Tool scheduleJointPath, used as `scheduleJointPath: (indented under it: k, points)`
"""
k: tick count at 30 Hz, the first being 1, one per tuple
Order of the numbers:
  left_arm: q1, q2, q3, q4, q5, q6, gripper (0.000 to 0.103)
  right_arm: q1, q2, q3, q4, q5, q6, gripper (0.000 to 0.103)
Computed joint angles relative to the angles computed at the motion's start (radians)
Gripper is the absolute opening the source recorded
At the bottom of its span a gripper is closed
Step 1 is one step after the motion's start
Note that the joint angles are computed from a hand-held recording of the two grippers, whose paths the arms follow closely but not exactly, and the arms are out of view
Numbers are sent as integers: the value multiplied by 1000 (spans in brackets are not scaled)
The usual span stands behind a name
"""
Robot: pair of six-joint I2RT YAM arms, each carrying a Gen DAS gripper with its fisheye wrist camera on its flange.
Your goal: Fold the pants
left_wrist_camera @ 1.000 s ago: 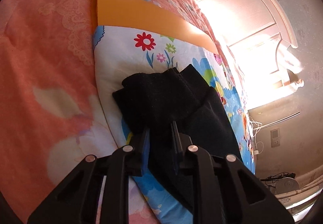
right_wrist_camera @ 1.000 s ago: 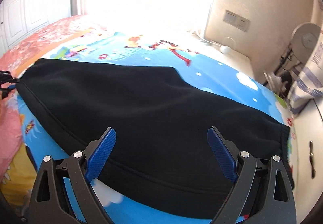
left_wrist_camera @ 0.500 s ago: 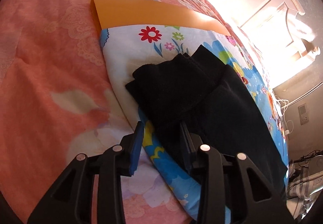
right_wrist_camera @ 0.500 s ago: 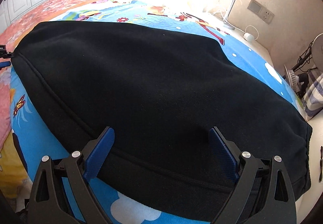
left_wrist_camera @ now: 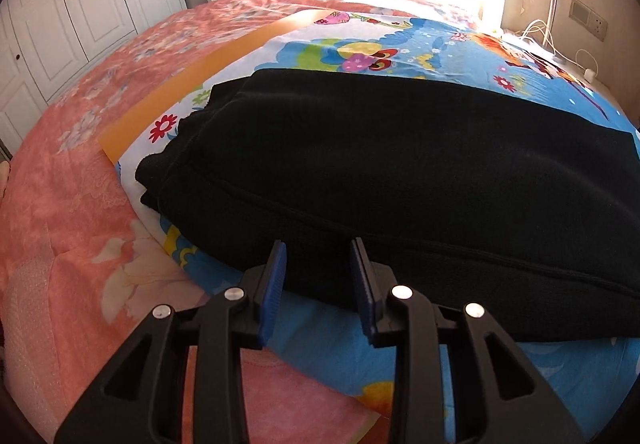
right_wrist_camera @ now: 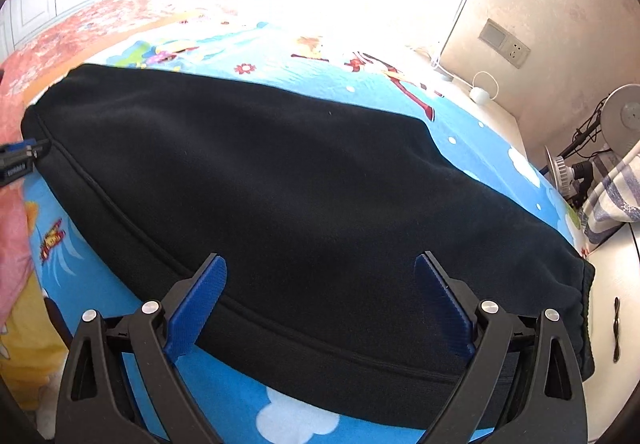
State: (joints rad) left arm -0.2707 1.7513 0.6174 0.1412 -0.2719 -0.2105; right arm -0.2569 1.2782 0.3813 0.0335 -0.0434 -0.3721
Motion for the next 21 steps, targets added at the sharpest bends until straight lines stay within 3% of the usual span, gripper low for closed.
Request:
scheduleJointPath:
  k: [3, 7, 11, 18, 21]
  points:
    - [-4, -20, -26, 2, -10, -4, 33, 83, 29, 1, 55, 45, 49, 91]
    - [-3, -31, -33, -6, -7, -8, 33, 160, 197, 20, 110, 164, 45, 91]
    - [-1, -36, -38, -5, -6, -5, 33, 103, 193, 5, 104, 100, 45, 92]
    - [-5, -36, -38, -4, -10, -7, 33, 137, 141, -45, 109, 135, 59, 92]
    - [-6, -32, -36, -3, -15, -2, 33, 131, 118, -28, 44, 137, 61, 92]
